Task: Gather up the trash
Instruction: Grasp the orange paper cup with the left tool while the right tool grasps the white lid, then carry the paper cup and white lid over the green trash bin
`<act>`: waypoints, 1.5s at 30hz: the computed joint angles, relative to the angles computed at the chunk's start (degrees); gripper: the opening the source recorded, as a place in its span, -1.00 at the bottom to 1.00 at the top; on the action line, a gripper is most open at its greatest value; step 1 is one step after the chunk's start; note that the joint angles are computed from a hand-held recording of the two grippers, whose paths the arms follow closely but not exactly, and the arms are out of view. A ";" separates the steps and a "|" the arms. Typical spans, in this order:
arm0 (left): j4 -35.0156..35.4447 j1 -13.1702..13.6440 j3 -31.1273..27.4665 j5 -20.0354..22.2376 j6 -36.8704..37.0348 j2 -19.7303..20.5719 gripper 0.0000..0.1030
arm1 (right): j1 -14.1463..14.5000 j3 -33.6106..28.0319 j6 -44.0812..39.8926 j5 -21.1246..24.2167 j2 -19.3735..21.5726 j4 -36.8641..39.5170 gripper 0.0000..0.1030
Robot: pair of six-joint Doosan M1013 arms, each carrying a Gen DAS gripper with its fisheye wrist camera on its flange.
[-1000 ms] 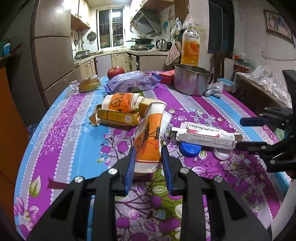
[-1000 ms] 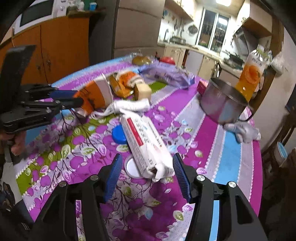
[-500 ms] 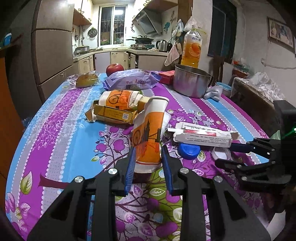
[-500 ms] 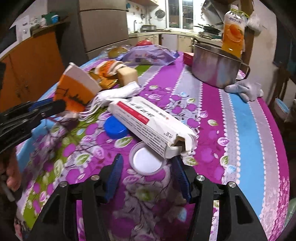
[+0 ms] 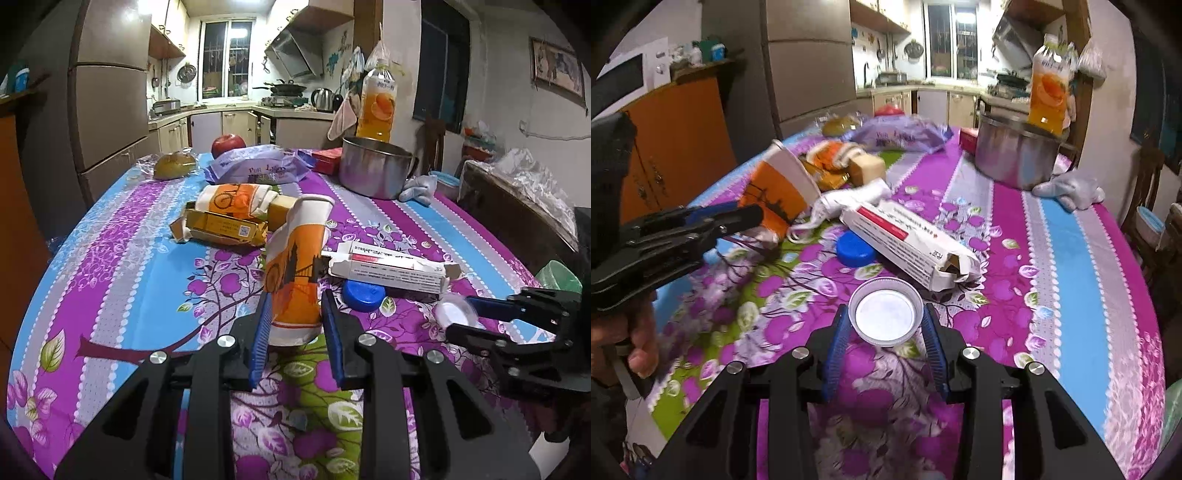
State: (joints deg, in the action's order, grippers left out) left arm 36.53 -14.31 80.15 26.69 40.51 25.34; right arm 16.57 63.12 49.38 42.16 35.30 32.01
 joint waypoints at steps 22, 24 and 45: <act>-9.04 -1.78 -0.52 4.12 5.92 0.58 -0.53 | -1.87 9.36 -6.27 -8.09 -6.77 10.26 -0.20; -8.75 -1.80 -0.81 4.38 5.69 0.77 -0.53 | -2.03 9.43 -6.10 -7.89 -6.72 10.34 -0.20; 12.14 -5.81 0.40 2.17 -13.12 -1.68 -0.84 | -3.57 14.09 -10.98 -15.55 -10.21 18.14 -0.21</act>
State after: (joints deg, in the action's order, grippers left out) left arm 48.67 -20.12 80.55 28.86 27.39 23.66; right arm 13.00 77.21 38.40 26.61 25.09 50.15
